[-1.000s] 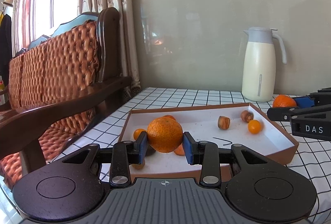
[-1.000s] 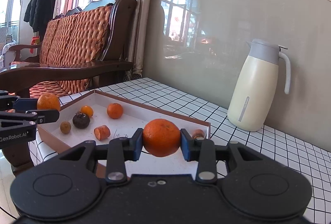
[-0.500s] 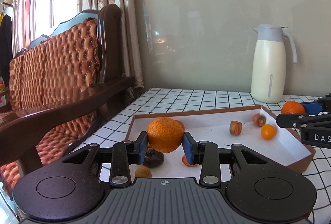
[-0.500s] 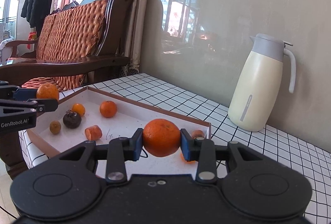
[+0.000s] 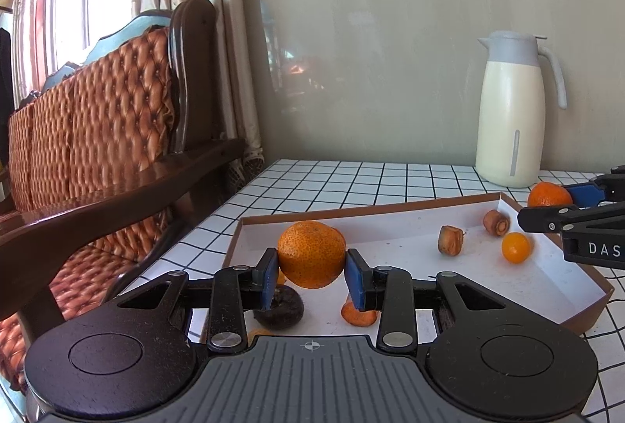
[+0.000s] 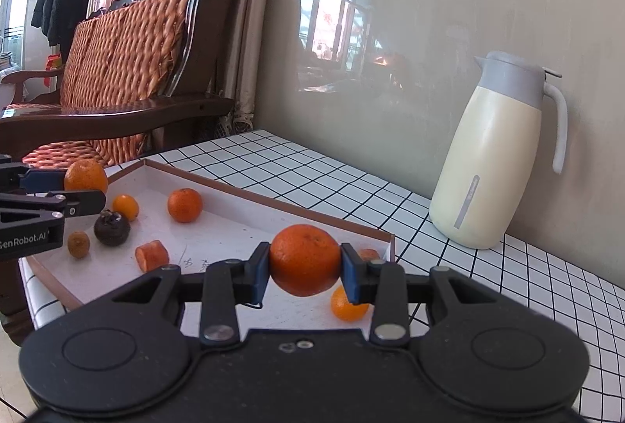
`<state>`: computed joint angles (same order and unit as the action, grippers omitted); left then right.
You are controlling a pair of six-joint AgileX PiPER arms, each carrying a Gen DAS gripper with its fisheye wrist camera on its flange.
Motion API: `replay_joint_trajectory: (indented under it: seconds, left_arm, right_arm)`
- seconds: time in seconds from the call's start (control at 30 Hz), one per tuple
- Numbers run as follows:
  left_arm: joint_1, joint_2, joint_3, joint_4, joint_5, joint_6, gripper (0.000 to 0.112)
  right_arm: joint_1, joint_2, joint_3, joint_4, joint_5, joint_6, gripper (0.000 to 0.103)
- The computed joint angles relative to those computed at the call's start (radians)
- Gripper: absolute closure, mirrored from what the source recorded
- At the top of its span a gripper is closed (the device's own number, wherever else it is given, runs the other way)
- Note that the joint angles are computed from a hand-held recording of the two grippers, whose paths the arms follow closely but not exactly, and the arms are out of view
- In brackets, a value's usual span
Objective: Organize fruits
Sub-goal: 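Carry both held oranges over the white box, then open both tools to drop the oranges into the box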
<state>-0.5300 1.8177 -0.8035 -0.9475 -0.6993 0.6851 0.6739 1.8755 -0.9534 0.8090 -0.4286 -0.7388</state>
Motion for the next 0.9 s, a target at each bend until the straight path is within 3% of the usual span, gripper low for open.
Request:
replay_joint_trajectory:
  seconds: [0.67,0.83,0.87,0.9]
  left_arm:
    - [0.081,0.115,-0.188,-0.049,0.127,0.104,0.075]
    - [0.104,0.141,-0.230,-0.058,0.150,0.102,0.075]
    - [0.110,0.144,-0.232,-0.043,0.151,0.073,0.075]
    - [0.112,0.142,-0.222,-0.027,0.136,0.038,0.062]
  right_arm:
    - [-0.106,0.113,-0.184,-0.006,0.165,-0.041,0.075]
    - [-0.131,0.137,-0.220,-0.065,0.193,0.014,0.073]
    - [-0.129,0.139,-0.219,-0.039,0.173,-0.019,0.061]
    - [-0.122,0.139,-0.208,-0.024,0.122,-0.031,0.024]
